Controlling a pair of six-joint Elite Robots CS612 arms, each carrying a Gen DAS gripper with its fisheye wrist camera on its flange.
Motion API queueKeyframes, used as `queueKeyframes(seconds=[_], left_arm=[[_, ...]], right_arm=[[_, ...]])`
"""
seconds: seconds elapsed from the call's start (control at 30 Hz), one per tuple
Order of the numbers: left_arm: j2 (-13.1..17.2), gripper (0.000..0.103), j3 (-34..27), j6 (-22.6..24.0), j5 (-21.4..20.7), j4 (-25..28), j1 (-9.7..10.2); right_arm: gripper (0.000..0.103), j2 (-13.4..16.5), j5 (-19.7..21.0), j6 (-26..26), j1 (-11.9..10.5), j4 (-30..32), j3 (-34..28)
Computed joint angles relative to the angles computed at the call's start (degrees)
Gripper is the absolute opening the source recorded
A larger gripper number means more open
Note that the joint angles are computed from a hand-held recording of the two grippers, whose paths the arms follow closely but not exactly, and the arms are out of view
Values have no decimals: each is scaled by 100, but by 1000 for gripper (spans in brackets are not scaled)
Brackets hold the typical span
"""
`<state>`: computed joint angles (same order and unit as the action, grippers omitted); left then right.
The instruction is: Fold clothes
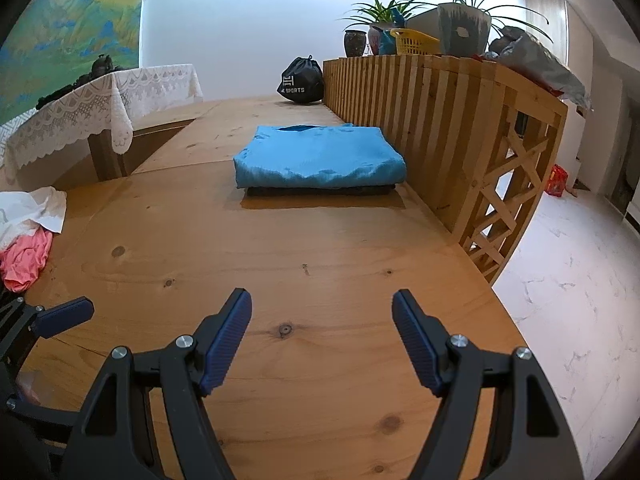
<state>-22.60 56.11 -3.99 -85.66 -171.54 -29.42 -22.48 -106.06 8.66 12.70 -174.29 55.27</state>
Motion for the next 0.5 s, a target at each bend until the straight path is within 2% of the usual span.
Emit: queueKeyframes(seconds=[0.3, 0.5], left_arm=[[-33, 78, 100, 19, 136, -143, 9], [-50, 78, 227, 319, 337, -550, -33]], right_arm=[[72, 45, 28, -66, 11, 150, -77], [72, 54, 17, -125, 21, 168, -96]])
